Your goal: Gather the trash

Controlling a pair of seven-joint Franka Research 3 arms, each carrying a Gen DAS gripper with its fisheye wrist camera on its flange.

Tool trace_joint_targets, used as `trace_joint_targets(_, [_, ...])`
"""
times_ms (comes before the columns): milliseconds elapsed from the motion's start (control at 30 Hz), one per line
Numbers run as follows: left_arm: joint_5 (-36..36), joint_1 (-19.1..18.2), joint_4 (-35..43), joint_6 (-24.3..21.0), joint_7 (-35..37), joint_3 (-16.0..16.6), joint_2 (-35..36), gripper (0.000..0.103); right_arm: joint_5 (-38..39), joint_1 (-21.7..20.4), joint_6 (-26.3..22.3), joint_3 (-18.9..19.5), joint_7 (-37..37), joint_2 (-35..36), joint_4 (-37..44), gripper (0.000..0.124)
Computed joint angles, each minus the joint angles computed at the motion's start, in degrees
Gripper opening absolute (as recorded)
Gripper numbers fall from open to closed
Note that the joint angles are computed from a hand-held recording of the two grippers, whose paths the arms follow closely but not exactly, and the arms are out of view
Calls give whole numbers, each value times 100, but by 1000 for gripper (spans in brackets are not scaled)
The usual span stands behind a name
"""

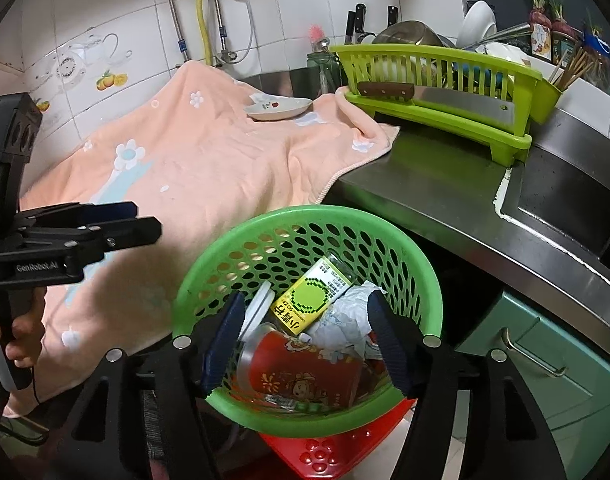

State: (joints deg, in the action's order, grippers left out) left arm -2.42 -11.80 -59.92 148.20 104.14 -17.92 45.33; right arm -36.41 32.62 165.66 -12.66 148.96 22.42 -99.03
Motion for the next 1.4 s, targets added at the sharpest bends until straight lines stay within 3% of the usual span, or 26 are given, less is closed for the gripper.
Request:
trace_joint_targets(200, [242,9,-733,570,-399,250,-480,88,-110,92,-50,-22,95,-24,61,69])
trace_joint_targets(467, [559,118,-1334,954,-799,318,-860,98,-255,106,-135,56,126,-27,163,77])
trace_joint_targets(700, [716,231,-1722,1179,-1095,361,-1131,98,-321,93,-253,138,103,-28,275,86])
trace_joint_targets(1167, [1112,261,-2207,1412,-1848,608,-1483,98,-338,119,-594,271,-41,108,622,89])
trace_joint_targets(1400, [1165,343,-2379,1475,-2037,564,-1577,98,-346,124,-634,289,-5,127,668,90])
